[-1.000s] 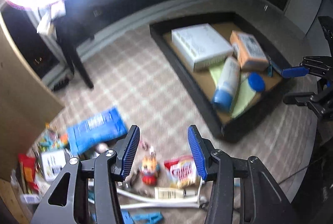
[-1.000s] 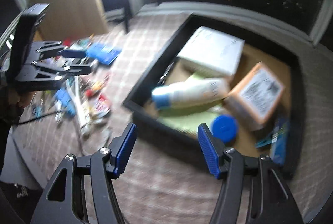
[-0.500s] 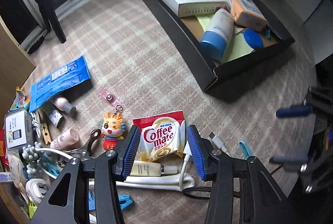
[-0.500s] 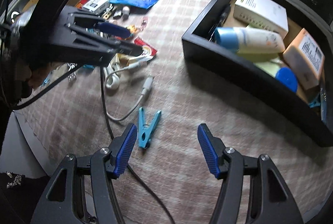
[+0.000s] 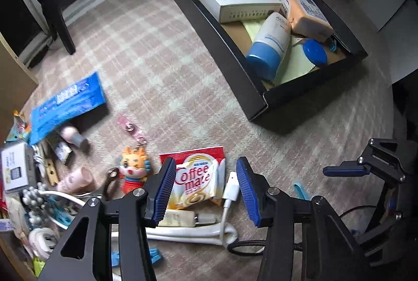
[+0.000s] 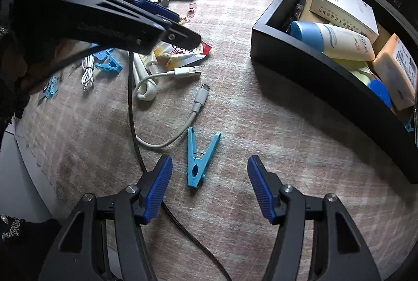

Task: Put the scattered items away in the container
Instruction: 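Move both open grippers back over the scattered items on the floor, then grasp the Coffee-mate sachet with the left gripper while the right grasps the blue clothespin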

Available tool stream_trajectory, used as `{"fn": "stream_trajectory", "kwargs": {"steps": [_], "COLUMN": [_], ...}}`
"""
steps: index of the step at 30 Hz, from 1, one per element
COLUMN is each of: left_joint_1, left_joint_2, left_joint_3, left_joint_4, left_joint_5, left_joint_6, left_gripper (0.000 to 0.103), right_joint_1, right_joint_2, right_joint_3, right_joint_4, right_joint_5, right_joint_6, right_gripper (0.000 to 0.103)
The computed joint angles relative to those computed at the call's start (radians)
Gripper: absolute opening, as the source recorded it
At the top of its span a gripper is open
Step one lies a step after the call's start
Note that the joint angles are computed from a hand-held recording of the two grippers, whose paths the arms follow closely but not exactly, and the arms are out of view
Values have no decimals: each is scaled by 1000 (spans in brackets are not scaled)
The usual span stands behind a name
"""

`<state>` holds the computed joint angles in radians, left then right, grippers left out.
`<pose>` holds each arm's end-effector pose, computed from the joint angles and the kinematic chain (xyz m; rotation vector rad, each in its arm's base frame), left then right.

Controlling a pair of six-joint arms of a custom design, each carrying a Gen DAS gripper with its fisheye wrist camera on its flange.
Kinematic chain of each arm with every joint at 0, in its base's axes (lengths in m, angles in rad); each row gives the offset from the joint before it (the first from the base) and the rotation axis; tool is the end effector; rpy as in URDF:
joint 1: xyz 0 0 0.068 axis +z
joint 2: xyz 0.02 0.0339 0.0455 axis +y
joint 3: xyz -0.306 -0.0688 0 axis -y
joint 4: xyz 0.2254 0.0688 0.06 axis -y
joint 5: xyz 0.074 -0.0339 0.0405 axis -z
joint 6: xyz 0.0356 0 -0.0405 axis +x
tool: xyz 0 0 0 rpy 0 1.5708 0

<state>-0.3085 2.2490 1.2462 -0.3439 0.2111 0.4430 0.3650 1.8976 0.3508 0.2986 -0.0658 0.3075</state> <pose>0.3865 -0.1310 0.0880 1.0930 2.6767 -0.2837 0.2031 0.0801 0.0755 -0.0971 2.8472 0.2414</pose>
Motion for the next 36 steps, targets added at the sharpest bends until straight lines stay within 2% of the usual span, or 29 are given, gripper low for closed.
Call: {"fn": "stream_trajectory", "kwargs": {"steps": [6,11,20,22,26,28,29,31,32,34,35,36], "left_joint_1": [32,28,-23,-24,-22,-27,-25,-17,-12,-3,4,13], "left_joint_2": [-34,28,91,99,103,95,92,86,82,77,77,75], "left_joint_3": [-41,27,48,50,49,21,11,-6,-13,-24,-23,-18], "left_joint_4": [12,-41,-10,6,8,41,52,73,83,99,96,86], "left_joint_5": [12,-13,-86,-106,-108,-113,-109,-100,-94,-91,-80,-64], "left_joint_6": [23,11,-10,-10,2,17,20,24,27,26,25,23], "left_gripper": [46,46,46,51,51,51,51,44,42,32,30,15], "right_joint_1": [-11,-11,25,27,29,53,69,71,56,17,-4,-19], "right_joint_2": [-10,29,91,94,94,95,96,88,82,75,72,67], "right_joint_3": [-6,11,58,68,80,85,88,82,78,72,67,63], "right_joint_4": [-3,9,2,-10,-32,-41,-50,-50,-47,-42,-35,-31], "right_joint_5": [-7,-10,28,42,57,91,119,138,129,93,70,59], "right_joint_6": [-6,1,3,-6,-25,-44,-54,-69,-76,-86,-90,-90], "right_gripper": [59,59,54,54,54,52,46,34,21,21,21,21]}}
